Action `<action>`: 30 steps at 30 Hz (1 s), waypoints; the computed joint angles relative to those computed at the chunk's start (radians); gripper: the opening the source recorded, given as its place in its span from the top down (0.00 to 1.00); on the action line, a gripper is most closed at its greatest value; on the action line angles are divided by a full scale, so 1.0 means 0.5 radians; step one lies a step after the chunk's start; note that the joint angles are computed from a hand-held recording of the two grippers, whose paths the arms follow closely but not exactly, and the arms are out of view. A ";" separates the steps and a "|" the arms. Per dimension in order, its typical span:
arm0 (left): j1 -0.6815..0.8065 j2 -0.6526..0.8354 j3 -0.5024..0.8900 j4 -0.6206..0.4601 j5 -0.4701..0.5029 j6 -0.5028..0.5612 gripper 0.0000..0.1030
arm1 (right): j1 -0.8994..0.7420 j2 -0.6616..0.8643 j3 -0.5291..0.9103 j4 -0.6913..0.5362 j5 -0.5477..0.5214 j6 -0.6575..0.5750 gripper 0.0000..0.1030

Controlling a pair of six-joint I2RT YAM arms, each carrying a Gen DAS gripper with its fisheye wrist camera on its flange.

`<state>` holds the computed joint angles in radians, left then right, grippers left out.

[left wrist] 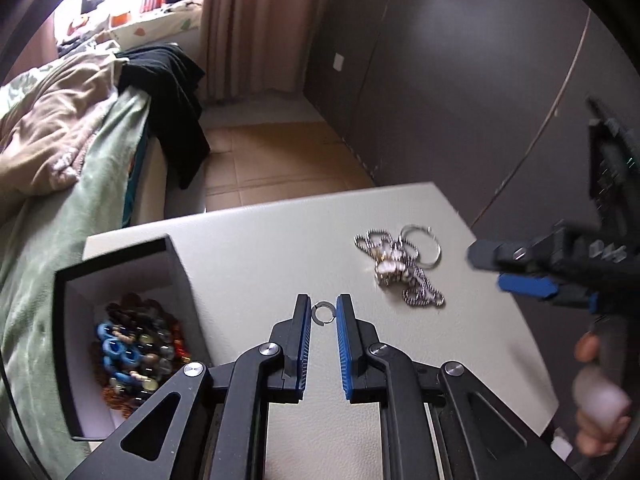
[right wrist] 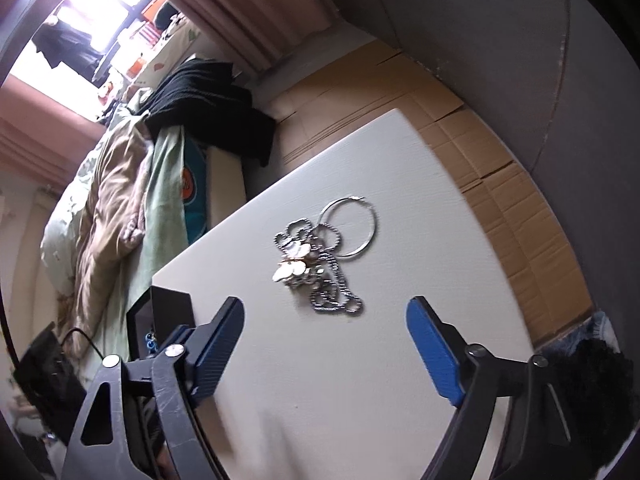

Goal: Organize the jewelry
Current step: 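Carry the silver ring toward the box with the left gripper while the right grasps the butterfly pendant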

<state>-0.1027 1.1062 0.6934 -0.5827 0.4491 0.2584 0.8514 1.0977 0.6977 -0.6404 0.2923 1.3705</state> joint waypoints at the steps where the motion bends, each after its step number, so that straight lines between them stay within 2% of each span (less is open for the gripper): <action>1: 0.036 -0.001 0.020 -0.015 0.030 0.007 0.87 | -0.002 0.037 0.017 0.017 0.008 -0.021 0.23; 4: 0.161 0.015 0.082 -0.049 0.125 0.026 0.87 | -0.021 0.123 0.054 0.087 -0.003 -0.091 0.30; 8: 0.338 0.063 0.159 -0.088 0.254 0.046 0.87 | -0.059 0.279 0.117 0.161 -0.017 -0.193 0.33; 17: 0.546 0.261 0.334 -0.103 0.382 0.078 0.87 | -0.164 0.606 0.246 0.284 -0.069 -0.379 0.40; 21: 0.568 0.349 0.383 -0.068 0.391 0.069 0.87 | -0.178 0.789 0.373 0.234 -0.052 -0.464 0.45; 26: 0.630 0.475 0.457 -0.081 0.410 0.076 0.87 | -0.136 1.066 0.627 -0.008 0.068 -0.532 0.47; 27: 0.645 0.487 0.467 -0.091 0.421 0.081 0.87 | -0.126 1.100 0.666 -0.040 0.088 -0.546 0.54; 28: 0.656 0.489 0.472 -0.095 0.427 0.086 0.87 | -0.119 1.126 0.695 -0.078 0.107 -0.542 0.67; 29: 0.664 0.482 0.472 -0.099 0.428 0.092 0.87 | -0.119 1.130 0.704 -0.106 0.112 -0.529 0.71; 30: 0.673 0.473 0.472 -0.106 0.431 0.102 0.87 | -0.124 1.095 0.669 -0.074 0.091 -0.519 0.71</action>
<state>0.2337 1.3428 0.9293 -0.6355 0.6646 0.3092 0.7895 1.6451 1.0321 -0.6775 0.3375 1.1107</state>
